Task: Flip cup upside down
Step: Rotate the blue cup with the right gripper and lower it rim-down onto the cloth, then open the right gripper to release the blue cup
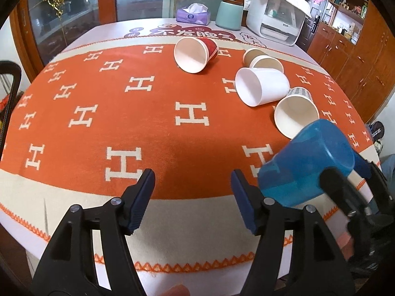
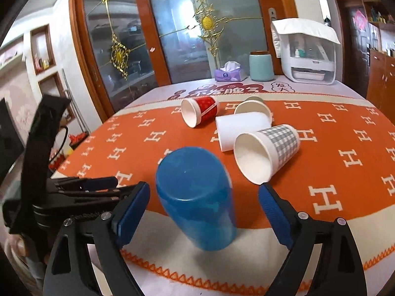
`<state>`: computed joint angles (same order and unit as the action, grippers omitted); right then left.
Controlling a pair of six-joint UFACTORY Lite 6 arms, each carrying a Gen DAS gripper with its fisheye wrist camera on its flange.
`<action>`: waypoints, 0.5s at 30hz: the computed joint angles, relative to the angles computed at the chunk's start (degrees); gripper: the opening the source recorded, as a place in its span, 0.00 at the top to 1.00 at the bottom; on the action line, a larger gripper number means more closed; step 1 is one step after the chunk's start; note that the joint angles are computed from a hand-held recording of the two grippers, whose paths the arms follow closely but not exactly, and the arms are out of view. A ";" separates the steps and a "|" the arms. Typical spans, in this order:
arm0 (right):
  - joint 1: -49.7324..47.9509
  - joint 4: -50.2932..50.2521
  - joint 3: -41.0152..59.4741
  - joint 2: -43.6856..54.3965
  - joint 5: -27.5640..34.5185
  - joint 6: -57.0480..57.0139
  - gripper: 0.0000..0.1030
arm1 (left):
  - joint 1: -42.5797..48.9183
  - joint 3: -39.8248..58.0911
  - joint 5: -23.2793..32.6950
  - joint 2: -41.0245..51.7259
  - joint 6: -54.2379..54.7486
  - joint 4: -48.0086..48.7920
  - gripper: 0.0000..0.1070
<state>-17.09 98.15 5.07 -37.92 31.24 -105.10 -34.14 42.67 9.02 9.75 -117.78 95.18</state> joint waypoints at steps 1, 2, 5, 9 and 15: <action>-2.33 -4.13 0.32 -1.09 1.77 3.60 0.11 | -0.82 -0.02 0.96 -0.71 4.63 -4.85 0.42; -4.98 -8.61 0.78 -2.42 4.01 7.69 0.11 | -1.79 0.05 2.11 -1.63 9.52 -9.94 0.40; -12.17 -19.06 3.49 -4.41 10.31 17.13 0.11 | -4.92 0.27 6.23 -4.83 17.38 -18.37 0.28; -19.74 -26.69 8.02 -4.87 16.25 24.06 0.11 | -9.52 0.99 12.20 -9.19 20.30 -22.17 0.21; -24.39 -33.99 14.17 -7.88 20.99 31.23 0.11 | -15.61 7.73 22.38 -9.81 30.56 -32.37 0.20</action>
